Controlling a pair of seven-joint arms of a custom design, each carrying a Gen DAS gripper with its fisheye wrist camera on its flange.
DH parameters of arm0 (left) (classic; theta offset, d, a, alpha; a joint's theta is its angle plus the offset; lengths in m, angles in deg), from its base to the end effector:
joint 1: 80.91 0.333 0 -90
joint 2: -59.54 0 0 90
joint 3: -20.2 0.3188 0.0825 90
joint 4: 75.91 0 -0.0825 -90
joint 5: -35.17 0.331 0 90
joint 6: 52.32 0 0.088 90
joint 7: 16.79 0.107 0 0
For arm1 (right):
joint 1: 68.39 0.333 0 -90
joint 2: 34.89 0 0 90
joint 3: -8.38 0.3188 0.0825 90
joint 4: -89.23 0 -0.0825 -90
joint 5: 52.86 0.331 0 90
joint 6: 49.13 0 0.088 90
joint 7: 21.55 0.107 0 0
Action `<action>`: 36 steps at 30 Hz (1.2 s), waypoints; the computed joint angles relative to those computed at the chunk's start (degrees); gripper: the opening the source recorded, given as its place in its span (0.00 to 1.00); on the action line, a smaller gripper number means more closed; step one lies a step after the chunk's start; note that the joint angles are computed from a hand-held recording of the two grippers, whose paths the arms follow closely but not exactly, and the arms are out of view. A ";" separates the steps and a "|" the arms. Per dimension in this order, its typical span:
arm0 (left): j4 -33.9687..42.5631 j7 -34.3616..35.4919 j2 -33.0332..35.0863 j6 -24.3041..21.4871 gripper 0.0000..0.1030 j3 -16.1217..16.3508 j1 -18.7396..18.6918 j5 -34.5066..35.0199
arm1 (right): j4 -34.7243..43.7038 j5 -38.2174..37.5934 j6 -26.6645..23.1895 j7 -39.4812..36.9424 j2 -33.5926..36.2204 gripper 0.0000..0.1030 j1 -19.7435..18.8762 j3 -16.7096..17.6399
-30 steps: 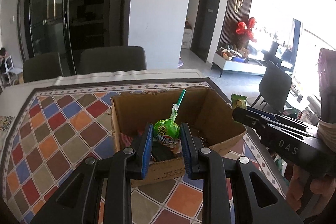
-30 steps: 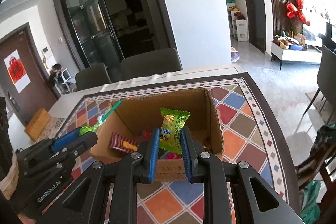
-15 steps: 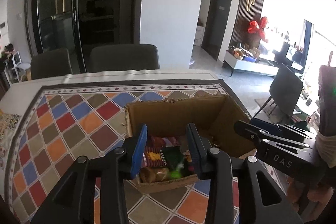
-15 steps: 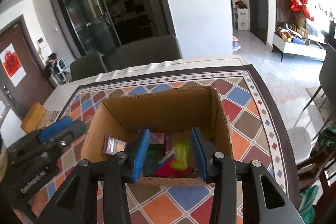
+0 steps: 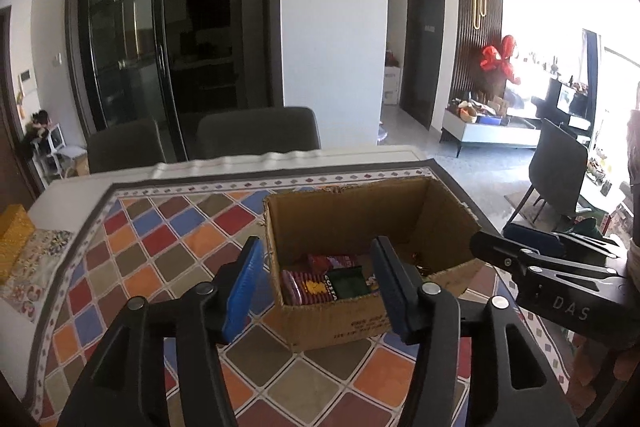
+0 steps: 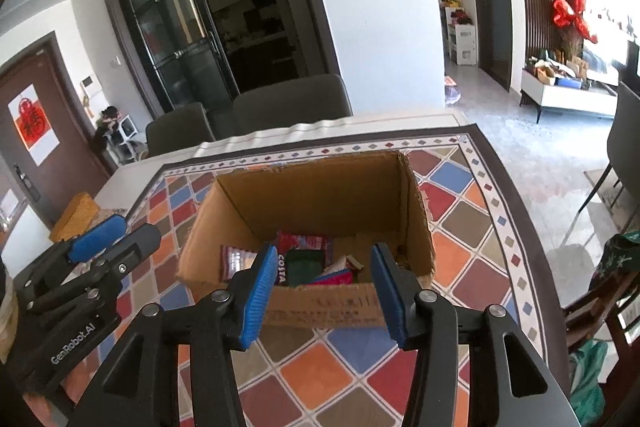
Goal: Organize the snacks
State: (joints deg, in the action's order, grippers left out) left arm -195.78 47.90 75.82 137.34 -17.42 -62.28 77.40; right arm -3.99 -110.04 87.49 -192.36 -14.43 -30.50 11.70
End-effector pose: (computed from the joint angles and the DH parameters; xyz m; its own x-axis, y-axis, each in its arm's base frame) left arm 0.5278 -0.2210 0.4654 -0.5382 -0.8428 -0.0022 -0.4644 0.2987 -0.8338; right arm 0.4974 0.4177 0.4854 -0.2911 -0.9316 -0.2176 -0.5811 0.3529 -0.7333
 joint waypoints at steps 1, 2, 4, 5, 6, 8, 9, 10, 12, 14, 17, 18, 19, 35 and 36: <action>-1.56 -0.48 -1.74 1.99 0.57 2.95 -2.11 -0.20 | -0.51 -1.05 -0.81 0.98 -0.59 0.50 0.78 -0.09; -2.61 -1.15 -2.82 3.56 0.58 5.01 -3.50 0.14 | -0.87 -1.87 -1.85 1.77 -1.09 0.53 1.45 0.00; -4.98 -2.02 -5.07 6.31 0.62 8.54 -5.89 0.23 | -1.73 -3.76 -3.52 3.63 -2.07 0.53 2.49 0.31; -5.83 -2.26 -5.88 7.11 0.65 10.12 -7.10 0.16 | -2.16 -4.46 -4.38 4.11 -2.60 0.54 2.86 0.61; -7.31 -1.57 -7.03 8.50 0.67 12.61 -9.24 -0.87 | -2.63 -5.05 -5.14 4.60 -3.12 0.54 3.23 1.01; -10.02 0.56 -8.85 10.68 0.72 16.55 -12.85 -3.18 | -3.55 -6.03 -6.03 5.99 -4.00 0.60 3.63 1.71; -11.56 1.82 -9.79 11.86 0.74 18.16 -14.32 -4.46 | -4.05 -6.59 -6.64 6.75 -4.42 0.61 3.91 2.08; -13.13 3.18 -10.72 12.89 0.75 19.58 -15.70 -5.98 | -4.41 -6.88 -7.27 7.13 -4.75 0.63 4.10 2.47; -15.19 3.63 -12.05 14.27 0.80 21.47 -17.15 -6.74 | -5.43 -7.62 -8.84 8.32 -5.54 0.65 4.69 3.25; -16.89 3.23 -13.21 15.83 0.84 23.15 -18.13 -6.73 | -5.94 -8.00 -10.67 9.15 -5.98 0.70 5.18 3.97; -20.45 7.68 -15.09 17.96 0.89 25.49 -21.07 -12.49 | -6.54 -8.99 -14.59 10.40 -6.46 0.74 6.53 5.08; -21.22 8.19 -15.53 18.43 0.90 26.20 -21.81 -13.29 | -6.52 -9.15 -16.08 10.67 -6.47 0.75 7.01 5.43; -21.87 8.34 -15.87 18.83 0.91 26.86 -22.37 -13.63 | -6.62 -9.40 -17.31 11.07 -6.49 0.76 7.48 5.75; -31.41 9.07 -22.58 24.22 0.99 27.97 -21.88 -15.61 | -8.11 -10.67 -25.84 14.21 -7.44 0.79 11.65 8.75; -31.96 9.47 -22.99 24.65 1.00 27.82 -21.73 -16.00 | -8.17 -10.66 -26.01 14.25 -7.51 0.79 11.76 8.85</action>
